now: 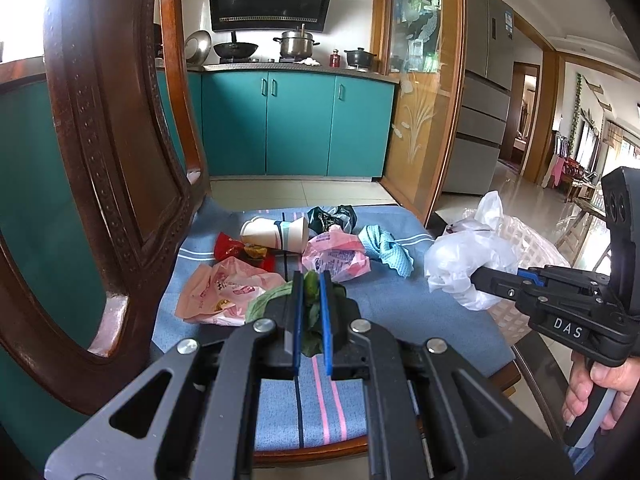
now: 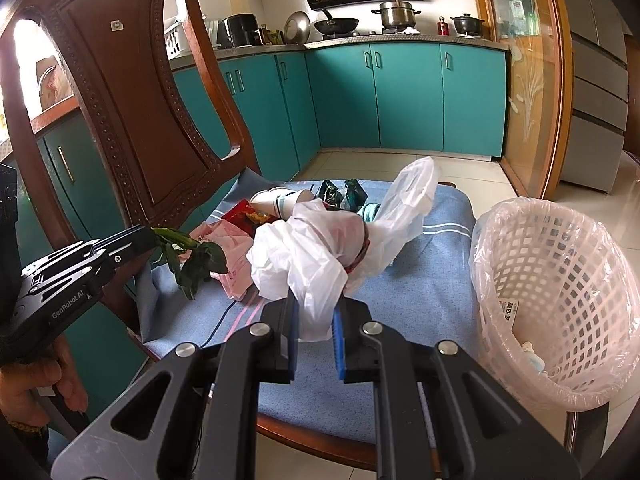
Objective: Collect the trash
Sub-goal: 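Carry the white plastic bag to the wastebasket and open the right gripper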
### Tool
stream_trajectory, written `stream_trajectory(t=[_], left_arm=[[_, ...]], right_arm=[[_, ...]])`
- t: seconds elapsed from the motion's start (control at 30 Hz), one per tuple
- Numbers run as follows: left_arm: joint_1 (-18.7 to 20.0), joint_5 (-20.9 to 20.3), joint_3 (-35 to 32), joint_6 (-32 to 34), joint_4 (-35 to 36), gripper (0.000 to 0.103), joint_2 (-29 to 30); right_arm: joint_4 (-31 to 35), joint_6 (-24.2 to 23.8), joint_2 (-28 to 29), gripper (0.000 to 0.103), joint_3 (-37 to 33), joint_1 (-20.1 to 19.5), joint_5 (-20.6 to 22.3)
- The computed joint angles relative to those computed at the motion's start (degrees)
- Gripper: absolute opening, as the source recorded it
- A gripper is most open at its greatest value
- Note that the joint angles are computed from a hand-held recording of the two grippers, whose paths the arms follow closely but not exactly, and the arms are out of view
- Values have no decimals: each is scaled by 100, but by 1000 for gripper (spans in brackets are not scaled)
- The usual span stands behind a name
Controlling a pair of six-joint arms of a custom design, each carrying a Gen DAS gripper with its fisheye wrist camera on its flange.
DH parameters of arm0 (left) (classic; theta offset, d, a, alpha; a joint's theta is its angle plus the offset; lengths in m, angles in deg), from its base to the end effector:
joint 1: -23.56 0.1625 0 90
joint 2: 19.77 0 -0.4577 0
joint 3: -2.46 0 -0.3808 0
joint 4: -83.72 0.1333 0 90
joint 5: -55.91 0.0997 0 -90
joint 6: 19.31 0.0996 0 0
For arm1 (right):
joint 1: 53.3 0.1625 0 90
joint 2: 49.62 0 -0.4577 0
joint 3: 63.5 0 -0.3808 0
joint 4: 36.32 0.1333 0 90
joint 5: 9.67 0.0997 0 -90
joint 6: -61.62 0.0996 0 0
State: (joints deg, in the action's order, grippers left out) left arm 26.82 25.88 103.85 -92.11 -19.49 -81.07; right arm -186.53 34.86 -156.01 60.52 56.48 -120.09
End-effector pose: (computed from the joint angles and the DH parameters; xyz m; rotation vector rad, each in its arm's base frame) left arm -0.5641 -0.2520 0.2292 0.5819 2.1994 -1.1841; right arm 0.2181 -0.3151 0.4850 0.8536 -2.4435 0.9760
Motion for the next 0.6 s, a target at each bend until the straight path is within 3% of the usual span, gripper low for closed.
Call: stream_trajectory(t=[0.37, 0.6], left_arm=[[9, -23, -7, -19, 35, 9, -5], [26, -40, 6, -12, 19, 9, -4]], right_arm=[[-57, -21, -15, 14, 25, -8, -9], [-787, -217, -17, 14, -197, -272, -274]])
